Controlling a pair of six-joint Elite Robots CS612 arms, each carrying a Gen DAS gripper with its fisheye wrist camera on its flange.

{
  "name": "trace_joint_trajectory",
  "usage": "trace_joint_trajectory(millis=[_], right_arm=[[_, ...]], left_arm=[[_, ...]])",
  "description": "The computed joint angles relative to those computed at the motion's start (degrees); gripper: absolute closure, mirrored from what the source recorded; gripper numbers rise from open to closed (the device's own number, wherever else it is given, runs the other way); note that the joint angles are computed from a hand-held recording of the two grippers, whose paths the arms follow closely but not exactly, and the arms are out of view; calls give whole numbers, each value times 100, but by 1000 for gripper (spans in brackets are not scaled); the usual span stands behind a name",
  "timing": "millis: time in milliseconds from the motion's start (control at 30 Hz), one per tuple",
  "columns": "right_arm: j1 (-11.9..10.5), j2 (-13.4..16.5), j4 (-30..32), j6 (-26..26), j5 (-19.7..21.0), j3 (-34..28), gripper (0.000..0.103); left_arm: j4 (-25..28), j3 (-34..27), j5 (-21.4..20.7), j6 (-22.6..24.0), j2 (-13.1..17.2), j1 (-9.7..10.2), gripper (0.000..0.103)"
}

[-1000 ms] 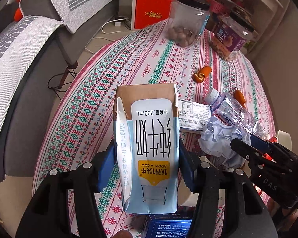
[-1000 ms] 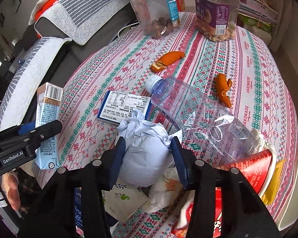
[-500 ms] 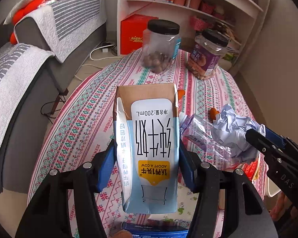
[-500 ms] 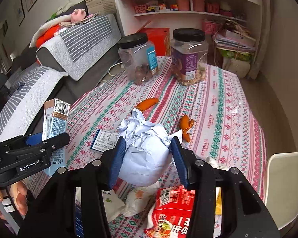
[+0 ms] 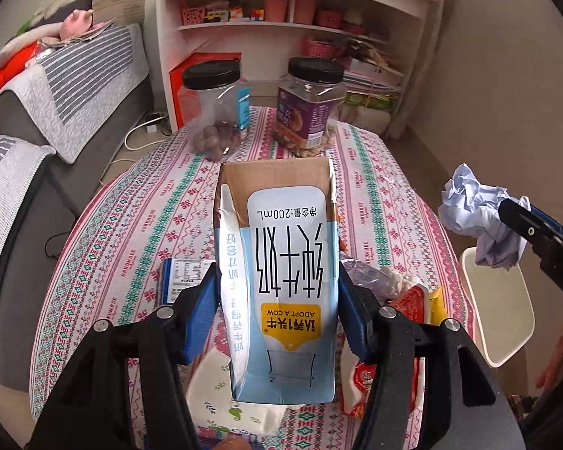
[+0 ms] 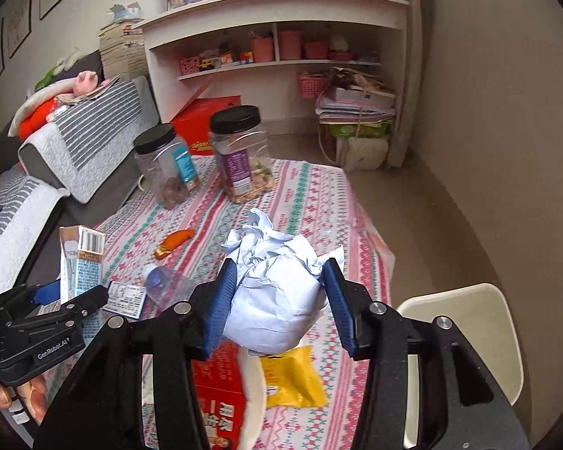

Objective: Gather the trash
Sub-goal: 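Grasp the crumpled white paper with the right tool and drop it into the white bin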

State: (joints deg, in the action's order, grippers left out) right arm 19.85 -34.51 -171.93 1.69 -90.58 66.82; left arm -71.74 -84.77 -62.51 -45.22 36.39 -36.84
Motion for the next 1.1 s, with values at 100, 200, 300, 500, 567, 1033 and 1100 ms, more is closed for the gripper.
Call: trace_joint_trajectory(millis=[100,200,300,500,567,1033,1100], right_arm=[[-103,-93,-161,105,-208,175,58],[-181,-187,-295,132,-613,358,58],[-268,-270,-302,205,-983,507,58],[-596,-533,-307,905,-877,921,58],[-710,-624,12,941,-548,1003,53],[-498,-270,2127,-435,761,731,21],[-464,-195,2220,-397,777,616,21]], left_arm=[[-138,144,-62,134,-62,-51,45],[-332,268,-148,295,-108,-118,45],[-602,465,-171,578,-183,-204,45],[-953,918,-370,1004,-392,-356,45],[-1058,1020,-432,1110,-440,-405,45],[-814,627,-643,743,-235,-285,45],[-778,590,-710,729,-213,-263,45]])
